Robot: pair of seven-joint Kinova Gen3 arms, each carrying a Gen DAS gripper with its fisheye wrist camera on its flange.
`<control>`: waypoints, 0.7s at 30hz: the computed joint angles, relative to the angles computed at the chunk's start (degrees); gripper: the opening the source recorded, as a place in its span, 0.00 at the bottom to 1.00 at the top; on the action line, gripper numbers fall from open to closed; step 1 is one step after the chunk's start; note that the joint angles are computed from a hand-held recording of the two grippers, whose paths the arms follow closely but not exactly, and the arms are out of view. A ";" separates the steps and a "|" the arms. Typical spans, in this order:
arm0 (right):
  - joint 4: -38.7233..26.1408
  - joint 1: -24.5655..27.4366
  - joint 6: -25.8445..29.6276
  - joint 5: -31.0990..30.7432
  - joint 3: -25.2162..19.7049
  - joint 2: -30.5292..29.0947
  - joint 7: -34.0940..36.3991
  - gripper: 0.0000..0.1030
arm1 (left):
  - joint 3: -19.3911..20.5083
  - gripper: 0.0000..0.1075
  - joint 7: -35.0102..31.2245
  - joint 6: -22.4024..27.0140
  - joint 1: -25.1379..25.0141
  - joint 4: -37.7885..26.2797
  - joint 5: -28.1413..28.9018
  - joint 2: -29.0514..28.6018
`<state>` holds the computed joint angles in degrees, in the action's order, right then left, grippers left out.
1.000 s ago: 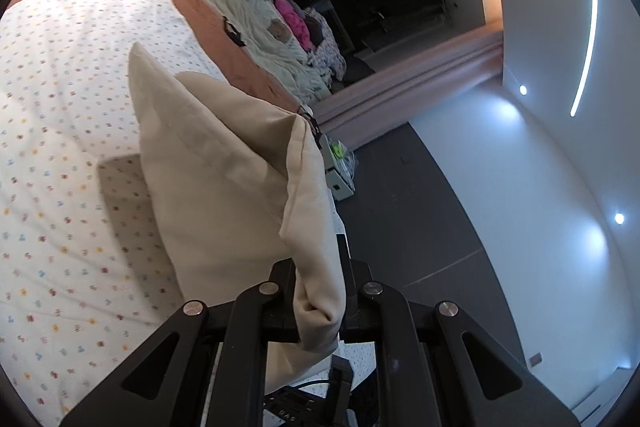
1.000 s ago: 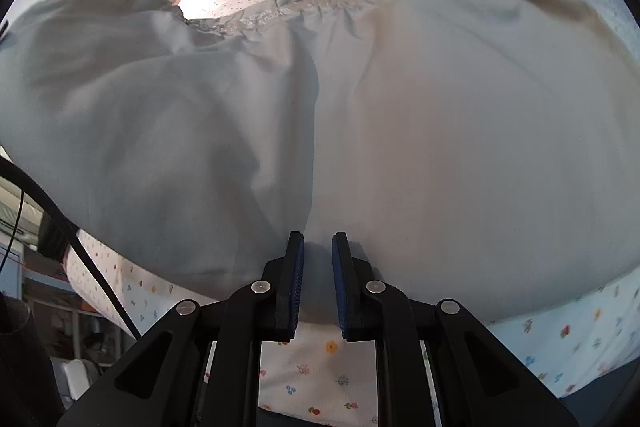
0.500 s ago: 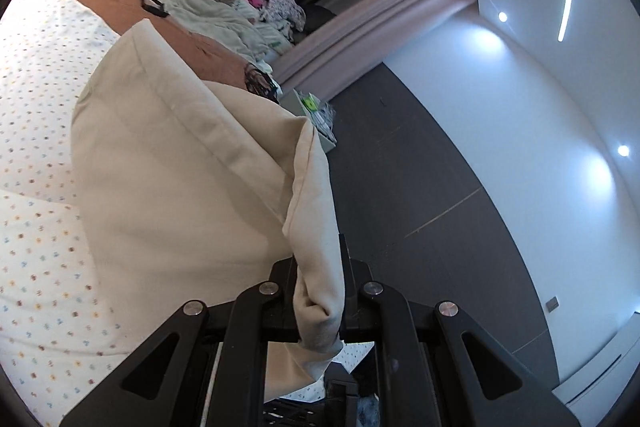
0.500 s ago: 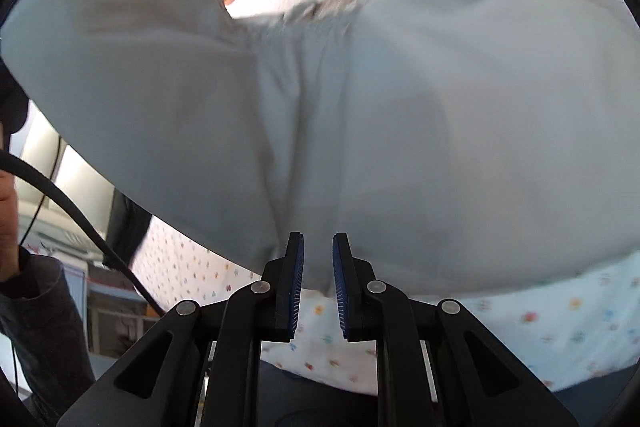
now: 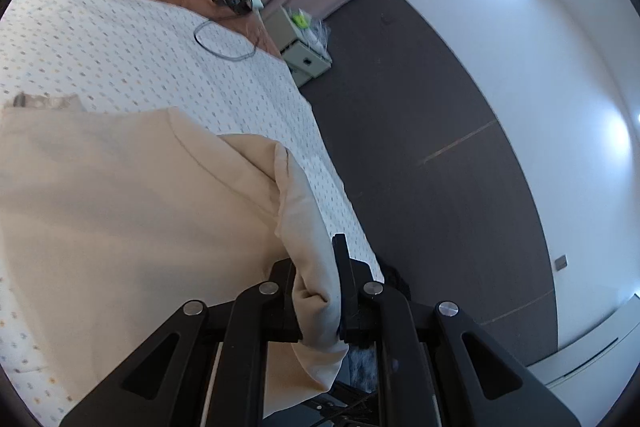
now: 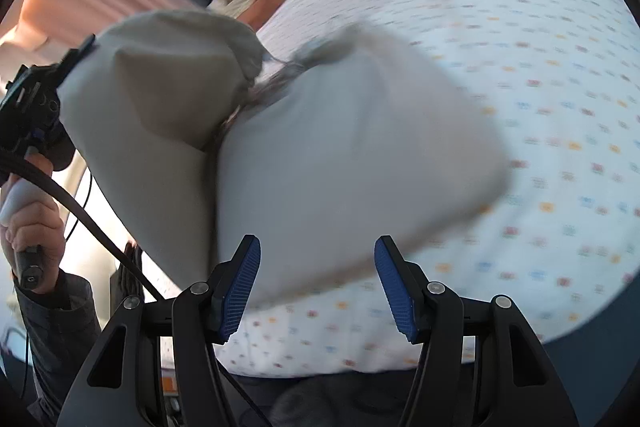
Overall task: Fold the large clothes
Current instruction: 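Lift the folded beige jacket with the left gripper while the right gripper opens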
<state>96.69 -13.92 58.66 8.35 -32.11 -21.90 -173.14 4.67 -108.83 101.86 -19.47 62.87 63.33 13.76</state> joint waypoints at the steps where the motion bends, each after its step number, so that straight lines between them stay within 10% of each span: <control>1: 0.67 0.05 0.80 -0.39 0.33 -1.29 -0.57 0.56 | 0.52 0.12 -0.26 -0.54 1.31 0.68 -0.99 -0.26; 13: 2.40 5.16 6.03 -6.10 0.97 -10.39 -0.44 0.57 | 2.92 0.14 -1.66 1.00 14.60 3.55 -13.14 -1.42; 19: 4.28 7.78 2.21 -8.98 2.03 -12.37 3.04 0.71 | 1.79 0.43 -2.76 5.62 12.33 5.26 -11.03 -0.97; 21: 5.40 8.13 -0.24 -9.69 2.45 -12.41 4.34 0.71 | 0.19 0.67 -4.37 6.16 9.77 6.72 -9.24 -2.52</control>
